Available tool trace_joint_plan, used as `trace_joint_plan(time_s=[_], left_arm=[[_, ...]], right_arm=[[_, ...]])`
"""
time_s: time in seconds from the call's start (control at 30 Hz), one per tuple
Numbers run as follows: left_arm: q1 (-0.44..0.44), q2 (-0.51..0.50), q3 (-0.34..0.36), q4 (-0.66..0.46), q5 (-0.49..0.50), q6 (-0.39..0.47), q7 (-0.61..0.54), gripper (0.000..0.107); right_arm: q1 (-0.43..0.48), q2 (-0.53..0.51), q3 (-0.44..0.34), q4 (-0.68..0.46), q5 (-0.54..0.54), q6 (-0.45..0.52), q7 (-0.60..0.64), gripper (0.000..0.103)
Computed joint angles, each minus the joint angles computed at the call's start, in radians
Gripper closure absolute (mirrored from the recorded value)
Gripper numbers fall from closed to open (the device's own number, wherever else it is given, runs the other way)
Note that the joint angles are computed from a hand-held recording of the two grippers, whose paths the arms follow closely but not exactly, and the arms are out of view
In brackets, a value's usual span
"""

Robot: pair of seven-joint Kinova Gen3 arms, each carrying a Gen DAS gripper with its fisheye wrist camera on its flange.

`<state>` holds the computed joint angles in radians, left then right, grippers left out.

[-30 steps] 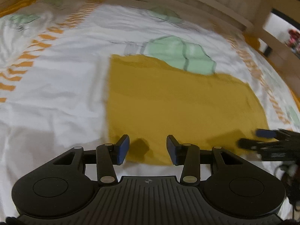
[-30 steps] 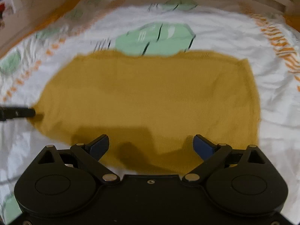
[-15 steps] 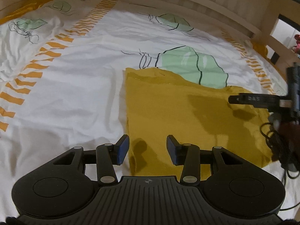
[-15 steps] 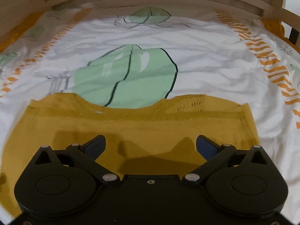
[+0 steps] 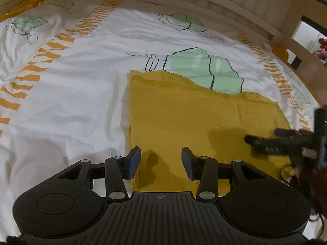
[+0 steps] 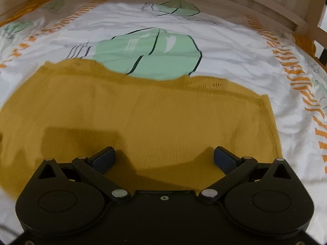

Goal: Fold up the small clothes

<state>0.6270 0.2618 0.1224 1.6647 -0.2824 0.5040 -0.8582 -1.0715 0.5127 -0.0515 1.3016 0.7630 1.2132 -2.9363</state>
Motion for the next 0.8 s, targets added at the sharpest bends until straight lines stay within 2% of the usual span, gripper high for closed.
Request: trace_joint_plan(time_s=[0.07, 0.27, 0.33, 0.4, 0.63, 0.7, 0.8], left_arm=[[0.002, 0.003, 0.000, -0.002, -0.002, 0.004, 0.001, 0.065], [0.001, 0.019, 0.004, -0.012, 0.008, 0.014, -0.008, 0.065], [0.000, 0.024, 0.005, -0.015, 0.014, 0.018, -0.014, 0.065], [-0.001, 0.030, 0.007, -0.017, 0.021, 0.023, -0.021, 0.065], [-0.007, 0.048, 0.009, -0.029, 0.051, 0.039, -0.039, 0.065], [-0.012, 0.051, 0.011, -0.029, 0.064, 0.039, -0.046, 0.065], [-0.019, 0.055, 0.012, -0.030, 0.083, 0.040, -0.052, 0.065]], right_arm=[[0.023, -0.026, -0.064, 0.044, 0.030, -0.001, -0.027, 0.001], [0.189, -0.098, -0.342, 0.169, 0.100, -0.028, -0.097, 0.001], [0.216, -0.138, -0.379, 0.237, 0.139, -0.075, -0.171, 0.001], [0.217, -0.206, -0.342, 0.315, 0.151, -0.151, -0.253, 0.001], [0.105, -0.413, -0.027, 0.554, 0.128, -0.378, -0.537, 0.000], [0.120, -0.442, -0.009, 0.617, 0.159, -0.421, -0.619, 0.000], [0.246, -0.481, -0.071, 0.700, 0.172, -0.543, -0.674, 0.000]])
